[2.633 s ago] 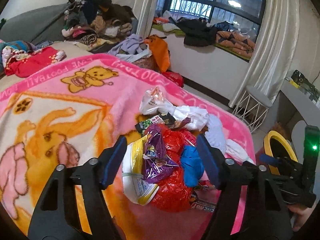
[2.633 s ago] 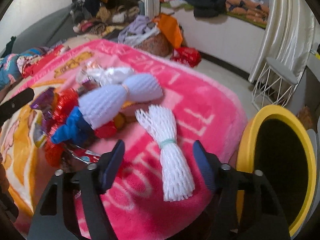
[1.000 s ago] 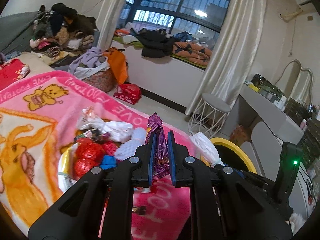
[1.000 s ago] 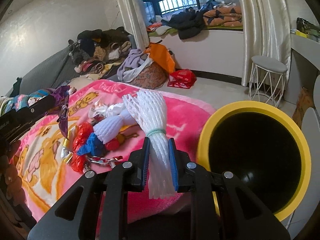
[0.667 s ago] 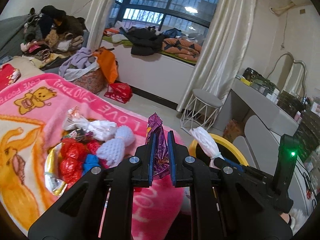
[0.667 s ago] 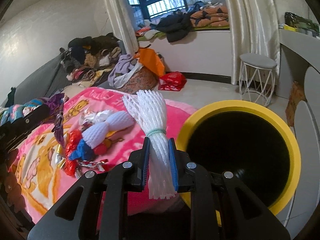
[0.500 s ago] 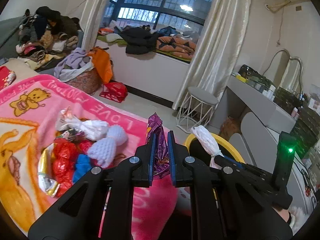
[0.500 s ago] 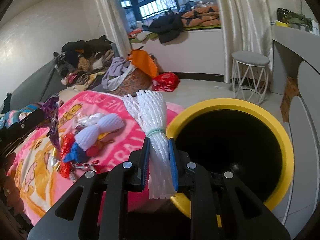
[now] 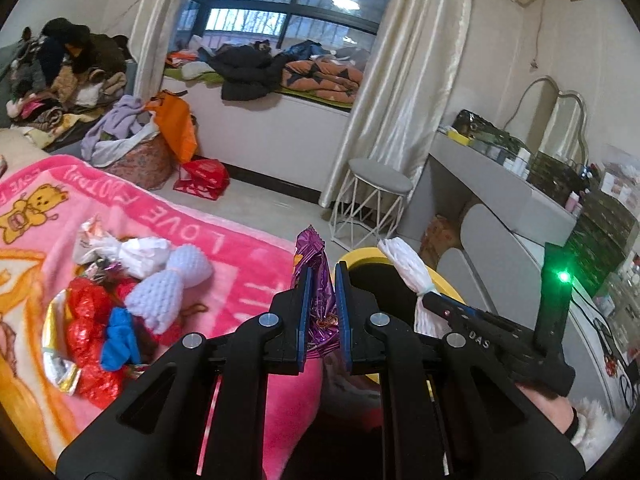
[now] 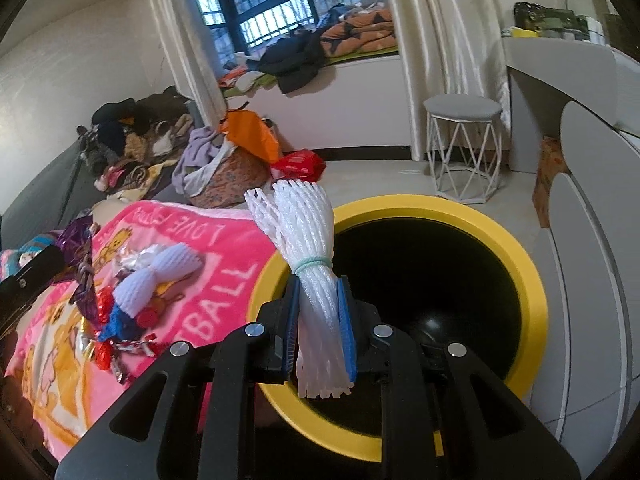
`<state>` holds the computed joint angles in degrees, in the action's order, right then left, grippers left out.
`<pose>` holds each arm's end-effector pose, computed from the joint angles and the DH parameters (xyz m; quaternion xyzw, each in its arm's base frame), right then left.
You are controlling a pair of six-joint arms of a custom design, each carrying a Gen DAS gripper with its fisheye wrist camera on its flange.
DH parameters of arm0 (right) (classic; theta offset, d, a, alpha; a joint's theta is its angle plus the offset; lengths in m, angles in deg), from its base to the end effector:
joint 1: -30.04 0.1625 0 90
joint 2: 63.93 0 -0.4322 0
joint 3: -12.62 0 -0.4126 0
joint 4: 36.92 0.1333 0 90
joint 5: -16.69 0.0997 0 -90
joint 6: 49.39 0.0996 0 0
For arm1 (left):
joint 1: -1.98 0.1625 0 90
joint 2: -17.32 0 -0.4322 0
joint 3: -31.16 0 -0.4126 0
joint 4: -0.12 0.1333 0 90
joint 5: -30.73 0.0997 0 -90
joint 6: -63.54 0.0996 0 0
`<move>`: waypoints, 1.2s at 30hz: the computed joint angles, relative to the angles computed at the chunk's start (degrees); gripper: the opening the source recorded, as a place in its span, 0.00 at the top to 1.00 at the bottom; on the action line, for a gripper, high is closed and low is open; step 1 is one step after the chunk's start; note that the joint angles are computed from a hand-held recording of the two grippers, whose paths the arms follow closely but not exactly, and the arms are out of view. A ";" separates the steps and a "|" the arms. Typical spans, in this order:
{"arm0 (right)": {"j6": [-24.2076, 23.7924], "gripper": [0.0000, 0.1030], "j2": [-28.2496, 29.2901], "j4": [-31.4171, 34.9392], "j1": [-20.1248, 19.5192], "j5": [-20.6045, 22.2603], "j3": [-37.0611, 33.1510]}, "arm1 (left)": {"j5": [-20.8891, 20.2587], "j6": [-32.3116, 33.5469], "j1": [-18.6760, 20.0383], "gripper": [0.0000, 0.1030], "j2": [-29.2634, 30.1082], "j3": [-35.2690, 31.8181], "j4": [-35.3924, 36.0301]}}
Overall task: Collect trash
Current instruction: 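Carry the purple wrapper and white foam net over the yellow-rimmed bin with both tools, then open the left tool over the bin while the right tool opens, dropping the foam net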
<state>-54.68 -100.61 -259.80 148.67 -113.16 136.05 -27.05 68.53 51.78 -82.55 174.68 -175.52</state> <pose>0.2978 -0.4005 0.0276 0.1246 -0.8663 0.4241 0.2326 -0.0867 -0.3914 0.3076 0.2528 0.8663 -0.4064 0.1428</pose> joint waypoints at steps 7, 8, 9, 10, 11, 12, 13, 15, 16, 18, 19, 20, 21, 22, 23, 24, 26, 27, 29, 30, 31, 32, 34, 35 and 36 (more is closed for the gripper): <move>1.16 0.82 -0.84 -1.48 -1.61 -1.06 1.02 | -2.22 0.78 0.26 0.92 2.82 -0.51 -0.42; 1.24 0.82 -1.03 -1.58 -1.89 -1.08 1.15 | -2.58 0.88 0.36 0.92 3.34 -0.60 -0.56; 1.27 0.82 -1.19 -1.65 -2.09 -1.17 1.23 | -2.86 0.94 0.40 0.92 3.78 -0.63 -0.76; 1.37 0.82 -1.26 -1.81 -2.21 -1.43 1.33 | -3.18 1.02 0.49 0.92 4.38 -0.75 -0.90; 1.53 0.82 -1.34 -2.00 -2.46 -1.52 1.47 | -3.57 1.08 0.58 0.92 4.81 -0.86 -0.91; 1.60 0.82 -1.45 -2.19 -2.68 -1.51 1.66 | -3.81 1.07 0.52 0.92 5.32 -0.88 -1.15; 1.70 0.82 -1.49 -2.38 -2.87 -1.55 1.77 | -4.14 1.24 0.58 0.92 5.96 -0.98 -1.43; 1.90 0.82 -1.58 -2.59 -3.27 -1.75 1.92 | -5.12 1.39 0.79 0.92 7.07 -1.30 -1.51; 2.07 0.82 -1.73 -2.60 -3.42 -1.83 2.06 | -5.63 1.54 0.96 0.92 7.74 -1.49 -1.59; 2.18 0.82 -1.74 -3.00 -3.81 -2.01 2.27 | -6.40 1.95 1.20 0.92 8.89 -1.85 -1.63; 2.10 0.82 -1.76 -3.13 -4.03 -2.15 2.36 | -6.75 2.16 1.29 0.92 9.64 -2.07 -1.73; 2.23 0.82 -1.80 -3.23 -4.29 -2.19 2.49 | -7.10 2.40 1.39 0.92 10.38 -2.28 -1.84; 2.37 0.82 -1.87 -3.40 -4.59 -2.07 2.66 | -7.36 2.56 1.49 0.92 10.86 -2.44 -1.84; 2.57 0.82 -1.91 -3.48 -4.88 -2.07 2.80 | -7.58 2.72 1.54 0.92 11.57 -2.67 -1.91; 2.77 0.82 -2.02 -3.47 -5.04 -2.12 2.92 | -7.83 2.80 1.59 0.92 12.24 -2.89 -2.02; 3.00 0.82 -2.13 -3.59 -5.32 -2.00 3.11 | -8.39 2.92 1.82 0.92 13.02 -3.26 -1.91; 3.08 0.82 -2.28 -3.89 -5.82 -1.92 3.36 | -8.86 3.28 2.08 0.92 14.41 -3.80 -2.19; 3.19 0.82 -2.33 -4.02 -6.06 -1.88 3.49 | -9.13 3.43 2.25 0.92 15.23 -4.18 -2.15; 3.52 0.82 -2.42 -4.12 -6.36 -1.92 3.70 | -9.33 3.57 2.49 0.92 16.85 -4.95 -2.30; 3.73 0.82 -2.53 -4.12 -6.57 -1.90 3.85 | -9.59 3.62 2.72 0.92 17.56 -5.29 -2.27; 4.05 0.82 -2.65 -4.10 -6.82 -1.75 4.03 | -9.94 3.71 3.07 0.92 18.69 -5.85 -2.37; 4.21 0.82 -2.66 -4.15 -6.92 -1.74 4.11 | -10.25 3.67 3.23 0.92 19.21 -6.16 -2.19; 4.74 0.82 -2.87 -4.06 -7.39 -1.44 4.38 | -10.75 4.07 3.72 0.92 20.45 -6.87 -2.23; 5.19 0.82 -2.96 -4.00 -7.50 -1.23 4.64 | -10.80 4.33 3.74 0.92 21.16 -7.16 -2.58; 6.01 0.80 -3.03 -3.63 -7.58 -1.22 4.77 | -11.09 4.57 3.94 0.92 21.85 -7.50 -2.88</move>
